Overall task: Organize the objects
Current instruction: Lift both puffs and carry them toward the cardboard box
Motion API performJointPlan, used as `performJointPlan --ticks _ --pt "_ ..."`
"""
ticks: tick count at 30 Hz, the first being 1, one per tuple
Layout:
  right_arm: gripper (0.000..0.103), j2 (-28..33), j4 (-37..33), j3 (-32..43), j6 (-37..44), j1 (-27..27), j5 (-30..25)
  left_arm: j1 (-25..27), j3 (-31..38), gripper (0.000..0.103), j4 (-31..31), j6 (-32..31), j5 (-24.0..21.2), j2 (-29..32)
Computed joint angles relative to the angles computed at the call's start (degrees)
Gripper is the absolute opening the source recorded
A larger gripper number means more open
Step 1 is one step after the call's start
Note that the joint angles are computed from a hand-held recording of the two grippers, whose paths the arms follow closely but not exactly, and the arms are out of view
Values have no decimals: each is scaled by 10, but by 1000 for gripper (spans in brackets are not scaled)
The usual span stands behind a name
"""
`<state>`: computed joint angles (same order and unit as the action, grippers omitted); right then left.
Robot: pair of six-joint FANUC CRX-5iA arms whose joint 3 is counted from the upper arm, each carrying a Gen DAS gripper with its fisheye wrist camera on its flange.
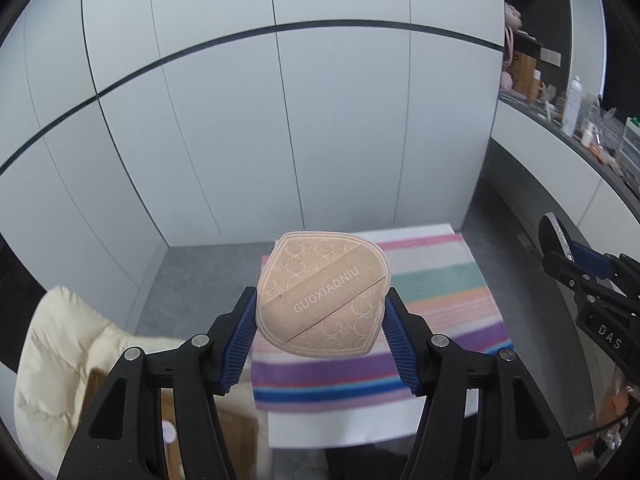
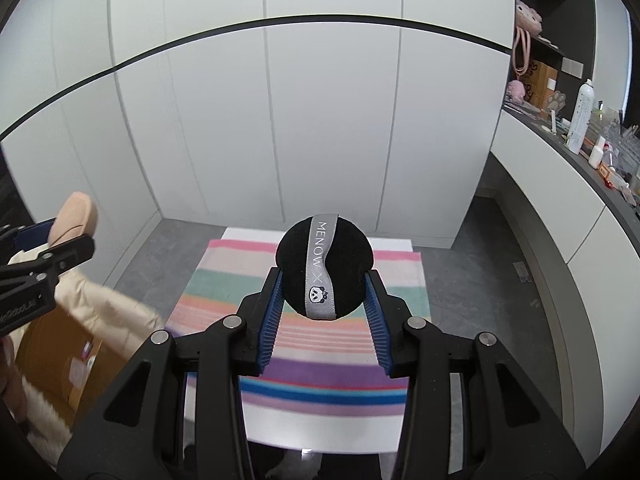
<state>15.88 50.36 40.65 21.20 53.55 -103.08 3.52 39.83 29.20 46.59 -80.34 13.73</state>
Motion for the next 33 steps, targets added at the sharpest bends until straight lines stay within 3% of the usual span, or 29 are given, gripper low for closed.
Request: performJointPlan --ticks 9,12,16,21,33 --pt "42 -78 -36 -117 -113 95 -2 94 -185 62 59 -112 3 -125" --pt "42 -90 -56 -138 -143 121 -13 134 -204 62 68 -137 -34 -140" --pt "42 -106 -83 -160 -187 158 -25 163 -236 62 62 -149 -43 -164" --pt "42 -112 -94 -173 -218 191 -29 182 -228 62 57 -136 -61 -154" --pt "42 -86 -104 -138 -198 176 -22 203 -198 62 61 -117 -85 -119"
